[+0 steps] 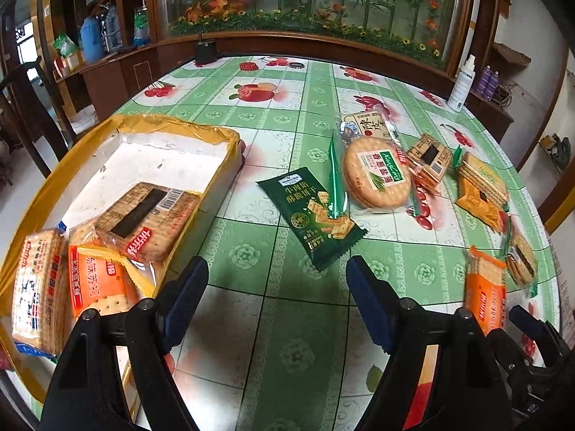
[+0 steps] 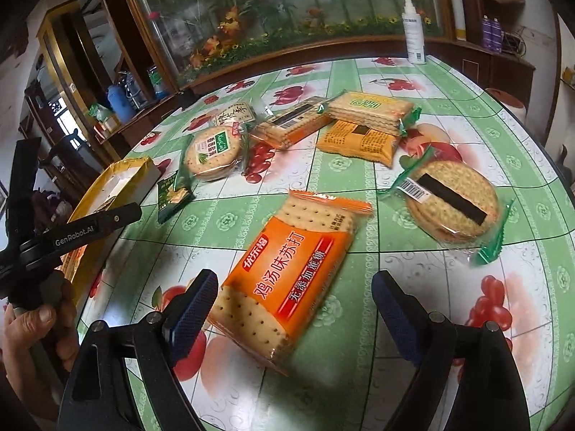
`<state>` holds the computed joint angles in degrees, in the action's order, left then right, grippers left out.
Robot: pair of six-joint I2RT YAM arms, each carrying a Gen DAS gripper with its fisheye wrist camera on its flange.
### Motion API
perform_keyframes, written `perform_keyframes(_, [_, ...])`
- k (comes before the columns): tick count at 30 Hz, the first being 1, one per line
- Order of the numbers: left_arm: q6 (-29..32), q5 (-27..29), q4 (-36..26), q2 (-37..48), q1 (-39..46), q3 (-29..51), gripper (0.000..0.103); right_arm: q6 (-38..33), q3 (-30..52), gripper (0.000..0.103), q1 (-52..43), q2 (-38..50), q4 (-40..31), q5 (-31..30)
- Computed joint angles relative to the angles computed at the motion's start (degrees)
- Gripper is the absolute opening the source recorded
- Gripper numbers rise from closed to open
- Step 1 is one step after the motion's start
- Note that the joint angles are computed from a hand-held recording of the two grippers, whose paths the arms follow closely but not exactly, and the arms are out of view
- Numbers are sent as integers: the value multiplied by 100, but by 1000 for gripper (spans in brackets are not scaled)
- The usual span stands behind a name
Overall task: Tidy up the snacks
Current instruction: 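Move both open grippers back to the remaining snacks, then grasp the dark green snack bag with the left gripper while the right grasps an orange cracker pack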
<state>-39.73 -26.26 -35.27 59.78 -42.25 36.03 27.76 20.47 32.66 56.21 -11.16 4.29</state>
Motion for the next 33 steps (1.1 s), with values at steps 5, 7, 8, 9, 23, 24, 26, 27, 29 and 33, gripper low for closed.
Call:
perform_keyframes(5, [20, -63, 183, 253, 95, 0, 79, 71, 76, 89, 24, 244, 24, 13])
perform_keyframes(7, [-8, -74, 270, 412, 161, 15, 79, 133, 113, 89, 77, 287, -6, 91])
perform_keyframes(8, [-10, -38, 337, 519, 216, 38, 79, 179, 162, 89, 140, 351, -39, 178])
perform_keyframes(9, [-2, -13, 399, 587, 259, 48, 79, 195, 203, 89, 162, 400, -62, 220])
perform_keyframes(23, [256, -45, 892, 2260, 628, 954, 82, 145, 889, 92, 515, 1522, -126, 843])
perform_keyframes(24, [419, 21, 1056, 2292, 649, 936, 82, 85, 903, 91, 516, 1562, -100, 863])
perform_keyframes(26, [836, 304, 1459, 2232, 773, 776, 82, -39, 941, 86, 514, 1642, -75, 903])
perform_keyframes(27, [988, 447, 1537, 2194, 848, 733, 82, -130, 944, 83, 477, 1641, -58, 872])
perform_keyframes(29, [1256, 750, 1665, 2086, 988, 632, 77, -223, 930, 79, 391, 1608, -50, 818])
perform_keyframes(33, [1552, 1090, 1651, 1845, 1193, 515, 67, -360, 850, 78, 169, 1488, -14, 637])
